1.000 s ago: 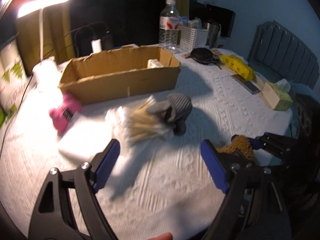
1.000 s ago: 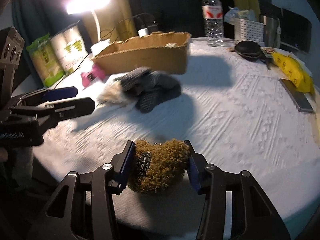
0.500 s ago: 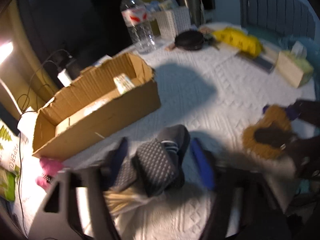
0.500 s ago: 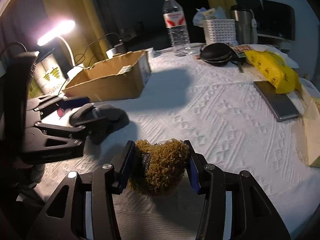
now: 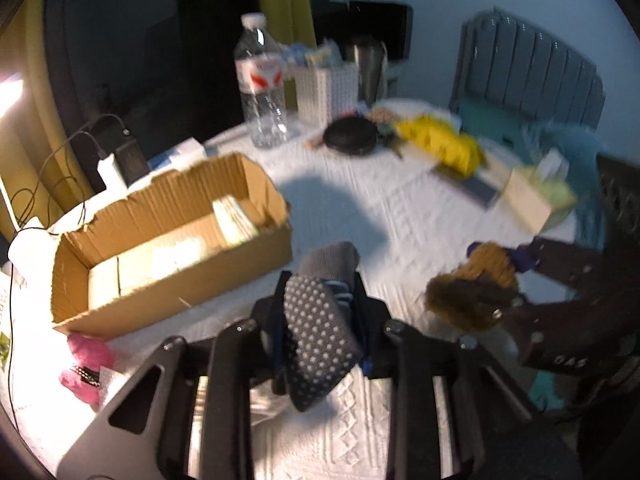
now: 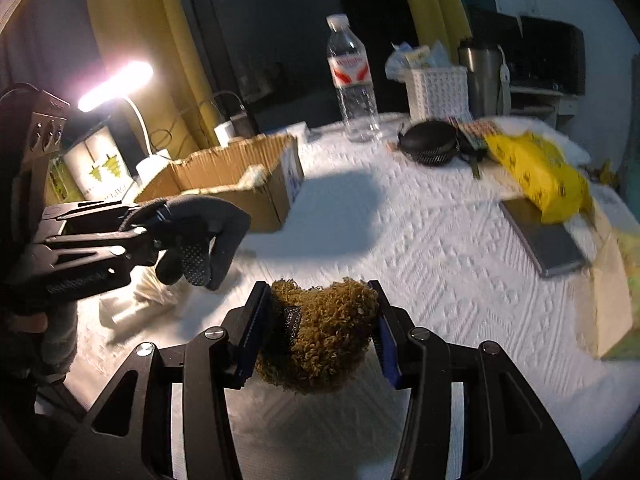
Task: Organize soft objects
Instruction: 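Carry the gloves and brown plush into the box and release both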
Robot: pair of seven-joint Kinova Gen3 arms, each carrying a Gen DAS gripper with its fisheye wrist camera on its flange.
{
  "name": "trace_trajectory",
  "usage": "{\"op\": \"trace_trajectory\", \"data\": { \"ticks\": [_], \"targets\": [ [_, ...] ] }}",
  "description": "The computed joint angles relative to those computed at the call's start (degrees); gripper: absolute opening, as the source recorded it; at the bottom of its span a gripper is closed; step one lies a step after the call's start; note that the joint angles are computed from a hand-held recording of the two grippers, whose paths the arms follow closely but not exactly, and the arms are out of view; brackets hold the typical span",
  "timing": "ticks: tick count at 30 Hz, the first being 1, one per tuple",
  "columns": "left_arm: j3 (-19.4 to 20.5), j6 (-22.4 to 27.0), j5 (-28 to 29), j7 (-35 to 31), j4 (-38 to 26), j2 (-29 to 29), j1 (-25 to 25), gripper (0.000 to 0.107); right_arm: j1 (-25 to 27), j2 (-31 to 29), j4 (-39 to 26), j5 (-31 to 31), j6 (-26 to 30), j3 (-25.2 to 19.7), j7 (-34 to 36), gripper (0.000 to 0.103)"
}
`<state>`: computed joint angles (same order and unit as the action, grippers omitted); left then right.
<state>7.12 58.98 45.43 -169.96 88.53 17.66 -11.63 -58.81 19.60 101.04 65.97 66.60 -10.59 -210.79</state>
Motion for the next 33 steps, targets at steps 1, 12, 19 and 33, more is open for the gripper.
{"op": "trace_trajectory", "data": {
  "ticks": [1,12,19,33],
  "targets": [
    [-0.01,0.62,1.09,-0.14,-0.51,0.04,-0.78,0.027,-0.04,0.05,-0.67,0.09,0.44,0.04,0.77,0.051],
    [-0.31,6.32,10.21,1.96,-9.33,4.82,-8.73,0.027,0.84,3.4,-12.3,1.4,1.48,2.79,14.52,0.051],
    [0.56,5.48,11.81,3.48,-14.6,8.78,-11.62,0.028,2.13,6.86,-21.06,-0.53,-1.57,6.02,25.44,0.051],
    [4.23,-0.26,5.8,9.82,-23.56,17.67,-10.86,0.029,6.19,14.42,-33.24,-8.21,-12.28,13.82,37.75,0.052]
  ]
}}
